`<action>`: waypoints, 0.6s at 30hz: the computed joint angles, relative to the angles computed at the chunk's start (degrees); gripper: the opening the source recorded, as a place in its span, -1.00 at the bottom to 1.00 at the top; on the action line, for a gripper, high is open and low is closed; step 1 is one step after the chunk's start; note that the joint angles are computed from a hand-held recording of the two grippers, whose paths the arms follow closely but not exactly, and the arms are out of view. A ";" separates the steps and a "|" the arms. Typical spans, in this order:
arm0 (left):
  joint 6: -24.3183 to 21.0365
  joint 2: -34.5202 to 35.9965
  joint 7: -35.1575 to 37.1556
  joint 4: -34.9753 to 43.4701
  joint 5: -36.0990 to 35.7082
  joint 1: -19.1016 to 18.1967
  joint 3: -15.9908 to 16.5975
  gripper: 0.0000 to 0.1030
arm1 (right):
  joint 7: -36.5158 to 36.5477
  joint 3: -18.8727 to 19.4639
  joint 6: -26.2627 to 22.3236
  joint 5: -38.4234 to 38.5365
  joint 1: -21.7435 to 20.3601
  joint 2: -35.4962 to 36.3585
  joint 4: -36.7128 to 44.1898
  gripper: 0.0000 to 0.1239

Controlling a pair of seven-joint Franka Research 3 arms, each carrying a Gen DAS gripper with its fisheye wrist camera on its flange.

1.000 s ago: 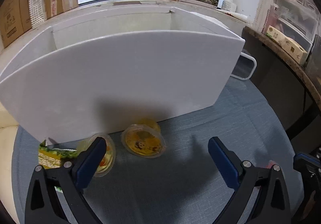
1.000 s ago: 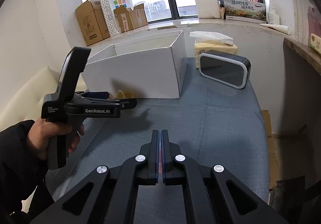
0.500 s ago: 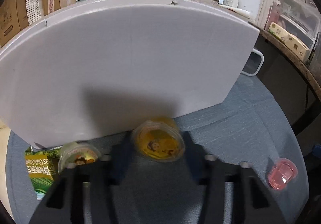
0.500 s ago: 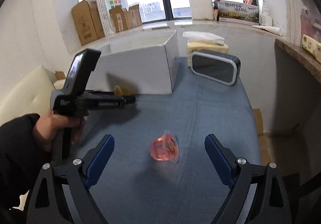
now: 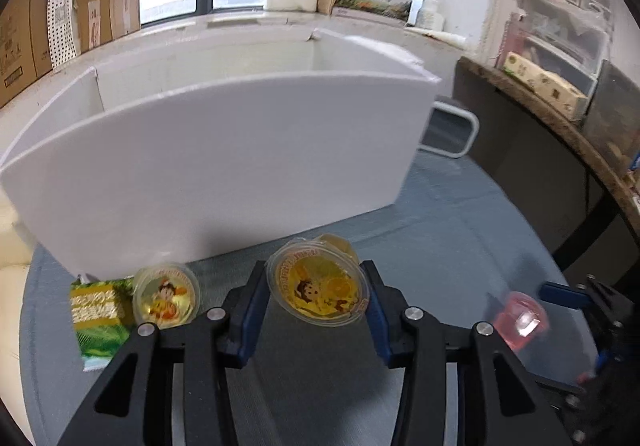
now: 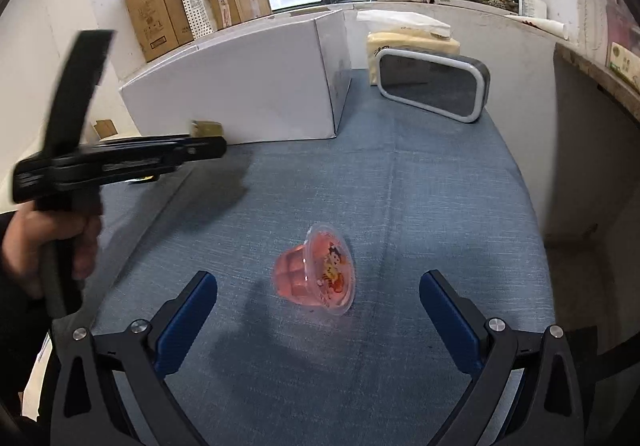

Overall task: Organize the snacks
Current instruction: 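Grasp the round cartoon cup with the left gripper while the right carries the pink cup to the box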

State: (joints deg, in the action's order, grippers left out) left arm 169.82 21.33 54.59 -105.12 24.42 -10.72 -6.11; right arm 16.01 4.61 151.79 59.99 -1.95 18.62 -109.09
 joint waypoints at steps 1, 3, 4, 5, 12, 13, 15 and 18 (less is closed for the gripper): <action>0.18 -0.99 -1.09 -0.77 0.55 -0.89 0.43 -0.04 | 0.24 -0.03 0.17 -0.34 0.19 0.21 0.17 0.66; 1.38 -3.54 -2.72 -3.49 1.85 -1.61 1.13 -0.04 | -0.21 0.25 0.14 -0.21 0.15 0.49 0.39 0.66; 2.10 -4.97 -3.44 -5.05 2.34 -1.70 1.20 -0.04 | -0.51 0.40 0.04 -0.09 0.13 0.71 0.61 0.66; 2.68 -6.02 -3.95 -6.28 2.71 -1.67 1.11 -0.04 | -0.88 0.57 0.03 -0.01 0.17 0.91 0.81 0.66; 5.55 -13.91 -14.17 -15.12 11.15 -2.89 2.97 -0.04 | 1.50 0.46 3.57 -3.75 2.19 1.87 1.28 -0.32; 5.75 -15.06 -15.54 -16.37 12.10 -2.43 2.72 -0.04 | 0.55 1.07 2.92 -3.07 1.48 1.67 1.29 -0.33; 5.99 -16.32 -16.21 -17.88 12.00 -1.01 1.44 -0.04 | -0.45 1.48 1.22 -2.69 0.85 1.48 1.40 -0.33; 5.94 -18.44 -20.71 -19.48 15.88 0.31 0.88 -0.04 | -1.47 1.87 0.79 -1.37 0.65 0.88 1.23 -0.41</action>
